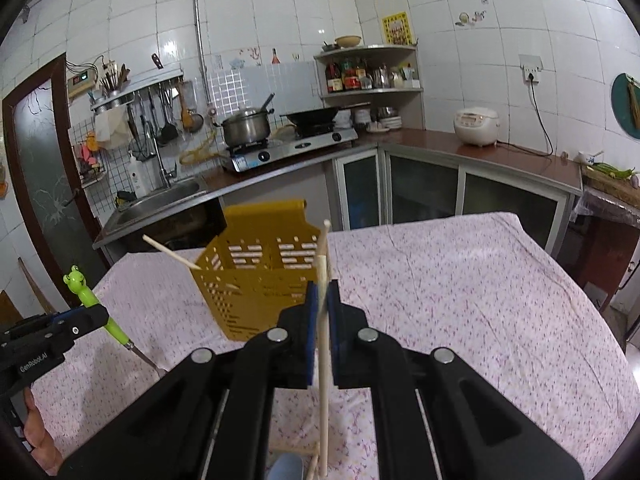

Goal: Organize utensils
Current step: 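Lower the fork and chopstick into the yellow holder and open both tools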

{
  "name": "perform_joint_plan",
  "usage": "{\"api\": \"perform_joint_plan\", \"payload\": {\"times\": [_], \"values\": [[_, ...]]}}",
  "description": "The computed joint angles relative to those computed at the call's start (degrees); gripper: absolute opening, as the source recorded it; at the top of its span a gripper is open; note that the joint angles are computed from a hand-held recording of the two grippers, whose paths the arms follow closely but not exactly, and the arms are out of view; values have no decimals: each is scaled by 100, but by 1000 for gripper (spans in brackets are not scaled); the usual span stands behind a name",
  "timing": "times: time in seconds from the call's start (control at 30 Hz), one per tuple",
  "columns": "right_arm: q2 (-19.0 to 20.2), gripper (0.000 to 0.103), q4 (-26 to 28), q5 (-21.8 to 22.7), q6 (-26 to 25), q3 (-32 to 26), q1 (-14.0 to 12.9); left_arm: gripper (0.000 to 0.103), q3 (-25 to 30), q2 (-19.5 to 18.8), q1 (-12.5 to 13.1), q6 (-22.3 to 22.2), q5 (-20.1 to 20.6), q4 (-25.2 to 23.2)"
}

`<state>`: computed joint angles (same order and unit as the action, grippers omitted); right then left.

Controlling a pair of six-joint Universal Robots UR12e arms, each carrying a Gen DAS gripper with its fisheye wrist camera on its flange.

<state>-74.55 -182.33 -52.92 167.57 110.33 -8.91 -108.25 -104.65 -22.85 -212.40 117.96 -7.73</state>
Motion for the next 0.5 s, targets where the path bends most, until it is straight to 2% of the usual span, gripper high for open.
{"api": "perform_joint_plan", "payload": {"times": [0.5], "values": [[48,6,-486,260,472,-372,85,12,489,-68,58,468,143,159]]}}
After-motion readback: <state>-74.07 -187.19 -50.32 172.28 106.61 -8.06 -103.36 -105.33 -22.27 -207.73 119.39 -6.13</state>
